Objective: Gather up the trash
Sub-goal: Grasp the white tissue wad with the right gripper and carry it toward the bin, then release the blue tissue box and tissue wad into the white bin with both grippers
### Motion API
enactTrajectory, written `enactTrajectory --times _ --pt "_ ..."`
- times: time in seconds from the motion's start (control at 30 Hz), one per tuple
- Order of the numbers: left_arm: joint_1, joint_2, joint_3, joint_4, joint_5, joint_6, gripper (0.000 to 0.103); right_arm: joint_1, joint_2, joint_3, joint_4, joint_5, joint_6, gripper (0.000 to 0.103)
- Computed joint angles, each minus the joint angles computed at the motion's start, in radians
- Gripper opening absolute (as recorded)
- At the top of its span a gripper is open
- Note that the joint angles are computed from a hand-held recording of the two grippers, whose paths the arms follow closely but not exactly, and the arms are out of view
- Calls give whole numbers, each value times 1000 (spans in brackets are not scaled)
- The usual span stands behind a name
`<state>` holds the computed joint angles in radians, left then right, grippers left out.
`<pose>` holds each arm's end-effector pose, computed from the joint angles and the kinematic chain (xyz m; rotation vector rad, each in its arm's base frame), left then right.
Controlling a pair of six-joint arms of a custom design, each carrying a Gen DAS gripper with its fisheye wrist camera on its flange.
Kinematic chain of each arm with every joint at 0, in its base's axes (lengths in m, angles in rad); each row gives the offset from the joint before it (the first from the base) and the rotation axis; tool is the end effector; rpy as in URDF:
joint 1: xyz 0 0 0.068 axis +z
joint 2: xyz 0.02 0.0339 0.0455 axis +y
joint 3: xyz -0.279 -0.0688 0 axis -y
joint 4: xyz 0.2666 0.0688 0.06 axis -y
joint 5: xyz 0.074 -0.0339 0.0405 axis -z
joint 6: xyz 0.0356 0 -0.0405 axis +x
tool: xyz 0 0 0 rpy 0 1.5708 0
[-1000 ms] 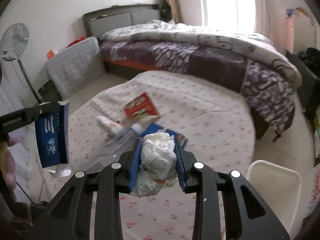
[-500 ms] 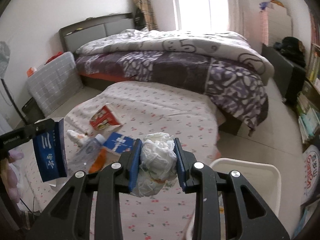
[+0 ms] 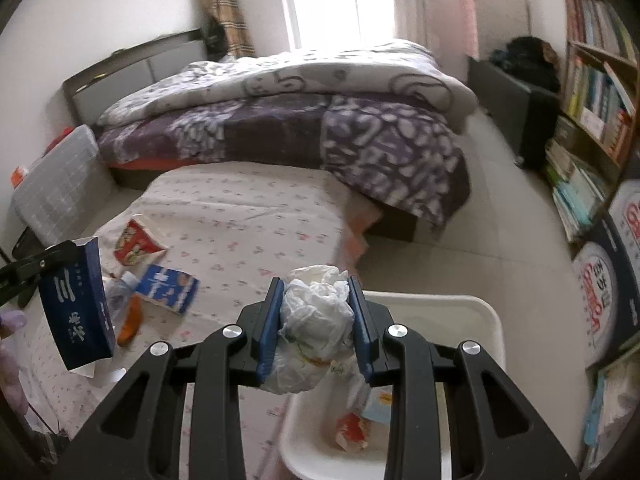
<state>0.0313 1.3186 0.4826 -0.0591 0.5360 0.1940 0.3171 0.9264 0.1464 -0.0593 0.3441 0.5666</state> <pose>0.2395 -0.0107 0.1445 0.4190 2.3352 -0.5511 0.1519 0.0372 0.1117 0.4460 2.3043 0.0157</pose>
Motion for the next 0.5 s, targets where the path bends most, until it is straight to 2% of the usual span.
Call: enactTrajectory --times 0.17,0.27,0.33,0.5 --pt "-148 -6 -32 49 -61 -66 36 -184 -154 -43 -97 -120 -66 37" --pt "-248 9 -40 82 -95 -116 36 -287 -251 -56 -164 -158 -99 57" --pt "-300 22 -43 101 -113 -143 36 -365 -312 -62 -202 -190 -127 65" --pt "-444 64 -45 151 -173 -210 36 -597 -425 -64 -287 -318 -219 75"
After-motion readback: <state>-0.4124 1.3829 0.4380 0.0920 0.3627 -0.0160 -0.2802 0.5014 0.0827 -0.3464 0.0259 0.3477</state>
